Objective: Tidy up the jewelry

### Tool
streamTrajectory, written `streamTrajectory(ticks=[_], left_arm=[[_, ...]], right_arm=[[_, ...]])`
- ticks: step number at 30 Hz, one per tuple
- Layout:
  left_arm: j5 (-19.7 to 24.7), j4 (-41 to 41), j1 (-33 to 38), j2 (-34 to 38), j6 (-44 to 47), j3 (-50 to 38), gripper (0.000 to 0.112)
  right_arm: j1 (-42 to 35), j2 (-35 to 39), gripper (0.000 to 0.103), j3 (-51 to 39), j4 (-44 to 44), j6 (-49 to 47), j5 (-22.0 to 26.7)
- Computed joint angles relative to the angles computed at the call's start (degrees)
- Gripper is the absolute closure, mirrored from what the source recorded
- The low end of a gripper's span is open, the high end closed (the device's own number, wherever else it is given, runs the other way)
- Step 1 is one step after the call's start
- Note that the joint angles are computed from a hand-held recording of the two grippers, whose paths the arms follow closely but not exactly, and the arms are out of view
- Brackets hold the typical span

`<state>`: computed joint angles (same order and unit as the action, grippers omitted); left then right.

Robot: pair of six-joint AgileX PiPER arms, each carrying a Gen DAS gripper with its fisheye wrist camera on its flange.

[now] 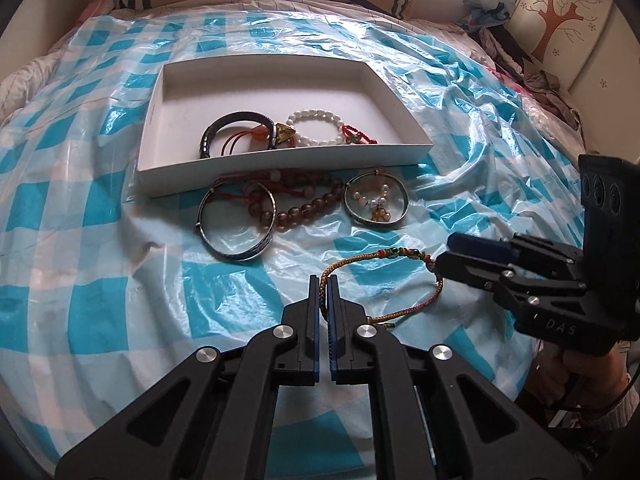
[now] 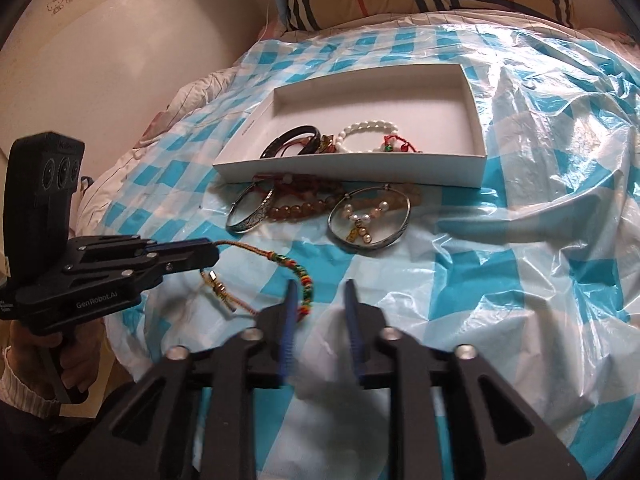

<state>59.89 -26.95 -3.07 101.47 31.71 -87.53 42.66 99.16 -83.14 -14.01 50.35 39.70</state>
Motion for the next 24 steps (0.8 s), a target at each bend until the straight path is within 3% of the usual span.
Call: streamTrajectory(ticks=[8,14,16,17,18,24], left_arm=[[-0.47,-0.78,1.32,1.75,-0.17,1.04,0.109],[-1.16,-1.59,1.21,2.39,0.02,1.87,0.109],[-1.19,-1.48,1.03,2.52,-0.15,1.79,0.109],[-1.25,-1.43,0.99,2.51,-0.16,1.85,0.109],[-1.29,-1.45,0.99,2.48,-0.15,1.90,0.109],[-1.20,-1.83,1.19,1.83,-0.46,2.13,0.109]], right_arm=[[-3.56,6.59,0.063,-9.51,2.39,-7.75,2.40],[-5.40,18.72,0.063,-22.84,4.48,-13.90,11.34],[-5.78,19.05,0.065,-22.43,4.36,-13.35,10.13],[-5.53,18.84,0.083,-22.41,3.08,-12.30,10.36],[-5.58,17.99,0.092,-21.23,3.03,-11.89,9.41],[-5.33,8.04,0.095,-8.12,3.10,-6.76,-1.67]])
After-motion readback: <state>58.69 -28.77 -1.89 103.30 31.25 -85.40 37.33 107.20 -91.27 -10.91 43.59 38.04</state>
